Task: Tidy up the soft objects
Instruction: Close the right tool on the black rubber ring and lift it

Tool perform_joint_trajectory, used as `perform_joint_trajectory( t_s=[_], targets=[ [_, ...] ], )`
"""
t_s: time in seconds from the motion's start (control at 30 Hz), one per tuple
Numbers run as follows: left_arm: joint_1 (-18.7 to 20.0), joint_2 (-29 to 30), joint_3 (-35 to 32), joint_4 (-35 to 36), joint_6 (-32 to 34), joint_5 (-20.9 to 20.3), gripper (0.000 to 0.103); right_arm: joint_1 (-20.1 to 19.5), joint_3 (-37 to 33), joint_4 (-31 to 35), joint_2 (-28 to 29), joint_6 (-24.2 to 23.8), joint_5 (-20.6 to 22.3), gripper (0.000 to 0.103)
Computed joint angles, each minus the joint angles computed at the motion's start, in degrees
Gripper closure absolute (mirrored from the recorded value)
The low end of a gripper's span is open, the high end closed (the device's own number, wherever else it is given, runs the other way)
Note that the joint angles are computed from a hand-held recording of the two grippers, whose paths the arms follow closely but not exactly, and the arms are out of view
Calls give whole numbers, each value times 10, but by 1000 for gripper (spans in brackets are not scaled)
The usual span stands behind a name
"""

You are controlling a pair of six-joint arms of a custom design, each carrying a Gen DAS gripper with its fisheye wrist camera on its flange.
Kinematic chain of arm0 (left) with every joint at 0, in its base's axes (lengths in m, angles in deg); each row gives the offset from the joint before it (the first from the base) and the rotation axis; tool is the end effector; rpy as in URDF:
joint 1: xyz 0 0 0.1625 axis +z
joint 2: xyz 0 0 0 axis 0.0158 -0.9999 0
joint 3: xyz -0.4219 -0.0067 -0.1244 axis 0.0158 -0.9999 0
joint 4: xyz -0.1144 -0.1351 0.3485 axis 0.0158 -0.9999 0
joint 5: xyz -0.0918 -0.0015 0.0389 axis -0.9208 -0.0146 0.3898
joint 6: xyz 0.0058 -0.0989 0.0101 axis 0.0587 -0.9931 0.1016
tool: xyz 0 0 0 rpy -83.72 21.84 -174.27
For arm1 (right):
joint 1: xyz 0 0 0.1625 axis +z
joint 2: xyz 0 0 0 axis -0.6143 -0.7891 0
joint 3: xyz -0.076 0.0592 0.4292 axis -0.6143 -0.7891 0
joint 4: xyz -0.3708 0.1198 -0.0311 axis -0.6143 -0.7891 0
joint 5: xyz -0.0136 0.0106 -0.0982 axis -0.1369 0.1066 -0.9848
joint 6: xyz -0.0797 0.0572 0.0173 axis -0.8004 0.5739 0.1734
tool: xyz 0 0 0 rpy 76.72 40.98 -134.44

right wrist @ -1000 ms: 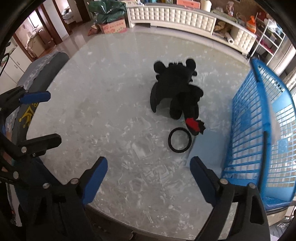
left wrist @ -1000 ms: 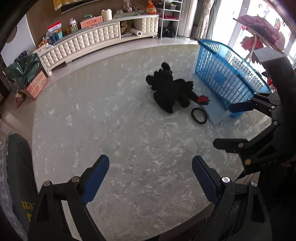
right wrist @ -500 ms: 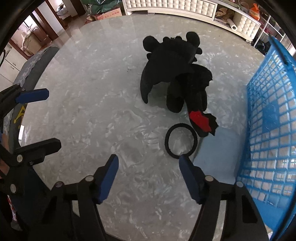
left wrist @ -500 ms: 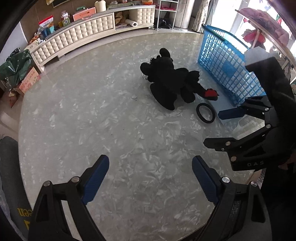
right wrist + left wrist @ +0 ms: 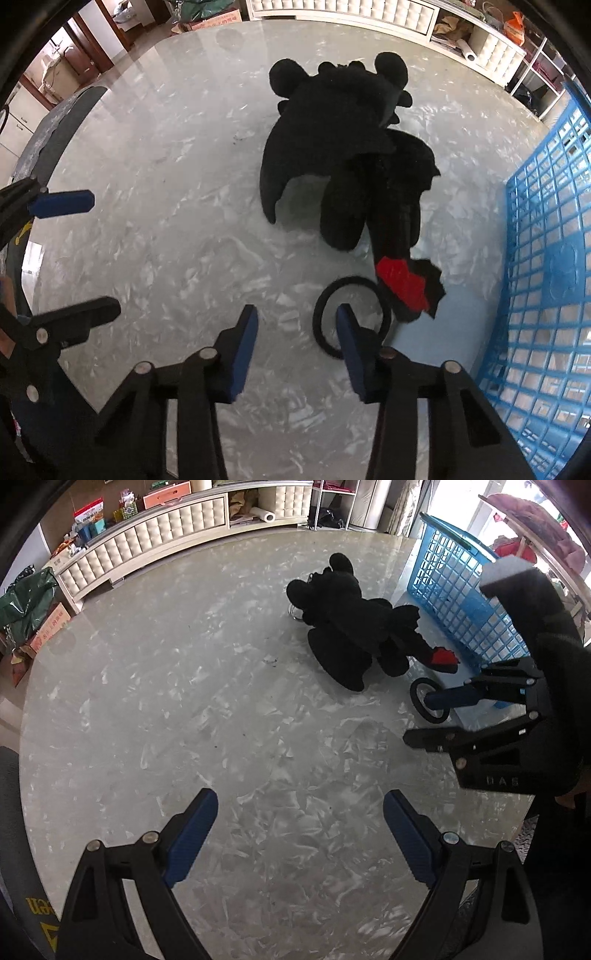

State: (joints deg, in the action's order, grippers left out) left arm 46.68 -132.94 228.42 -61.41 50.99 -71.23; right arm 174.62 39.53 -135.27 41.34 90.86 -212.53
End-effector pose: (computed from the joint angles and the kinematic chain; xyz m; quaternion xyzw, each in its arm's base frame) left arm -0.0187 -0.2808 0.2992 0.4177 0.8774 0.0224 0.2351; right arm 0.3711 -0.2444 -0.0623 0.0436 -0.9320 0.0756 0.3519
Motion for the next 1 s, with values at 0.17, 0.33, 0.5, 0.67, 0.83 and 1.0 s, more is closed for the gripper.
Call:
perform_joint_trajectory(
  t_s=[0.17,0.33,0.5,0.67,0.83,1.0],
  targets=[
    [10,4,-2,-10,7,-7,13,-3,-5,2,5,-8,-12,92],
    [13,7,-2,-18,10,-10,13,-2,1,-11,7,-12,-15,99],
    [7,0,-3,-13,4,-8,13,4,19,-21,0,0,-10,99],
    [-5,-10,-10,3,-7,-5,13,16,23,-9,-21,5,-10,99],
    [-21,-17,-26,19,-21,-22,13,47,15,25,-46,16,-15,99],
    [-57,-30,-46,33,-35,-43,13,78,3,67,-74,30,-22,99]
  ],
)
